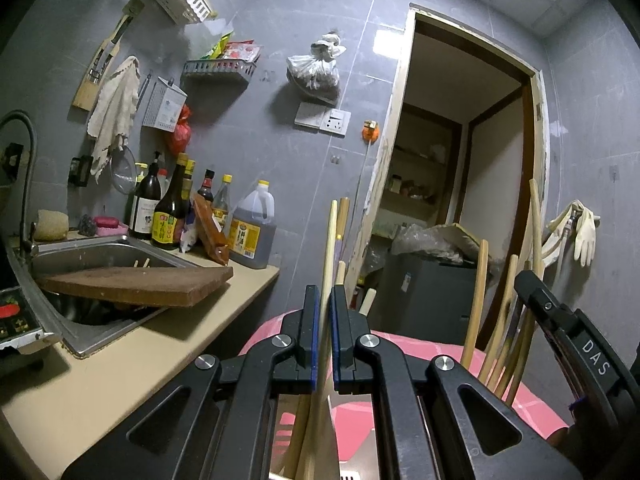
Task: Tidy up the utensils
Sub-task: 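Lower both chopsticks into the white holder and open both grippers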
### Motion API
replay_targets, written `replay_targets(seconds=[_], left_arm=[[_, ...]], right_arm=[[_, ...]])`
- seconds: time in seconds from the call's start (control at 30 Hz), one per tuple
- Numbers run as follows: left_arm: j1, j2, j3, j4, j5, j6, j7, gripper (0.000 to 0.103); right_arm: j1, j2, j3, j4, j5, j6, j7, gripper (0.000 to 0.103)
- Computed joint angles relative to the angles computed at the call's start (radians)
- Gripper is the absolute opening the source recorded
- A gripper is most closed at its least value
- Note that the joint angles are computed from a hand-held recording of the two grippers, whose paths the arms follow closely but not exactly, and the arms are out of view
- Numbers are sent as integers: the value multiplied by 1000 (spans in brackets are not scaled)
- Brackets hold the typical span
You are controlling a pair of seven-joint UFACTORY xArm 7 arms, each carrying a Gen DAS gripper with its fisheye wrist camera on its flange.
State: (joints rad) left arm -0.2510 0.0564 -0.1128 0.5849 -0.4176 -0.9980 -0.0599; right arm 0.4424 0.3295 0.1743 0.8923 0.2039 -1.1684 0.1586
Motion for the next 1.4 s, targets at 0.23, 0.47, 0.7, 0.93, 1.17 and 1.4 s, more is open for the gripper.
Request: replay_targets(seconds=[0.23, 0.47, 0.7, 0.93, 1.17, 1.4], left_arm=[[3, -13, 0, -22, 16, 24, -12, 4], [9, -27, 1, -35, 33, 50, -25, 4], [8, -40, -4, -46, 30, 62, -23, 4], [7, -41, -6, -48, 27, 62, -23, 5], [5, -44, -7, -54, 31, 59, -28, 5], [-3, -42, -12, -53, 19, 55, -19, 5]], right_arm=[[4, -15, 2, -19, 3, 33, -10, 5], [5, -35, 3, -42, 8, 53, -16, 5], [7, -52, 6, -57, 7, 73, -23, 6], [9, -58, 7, -66, 12, 74, -26, 6], [9, -60, 8, -72, 12, 70, -24, 9], [9, -67, 8, -100, -4, 42, -26, 19]])
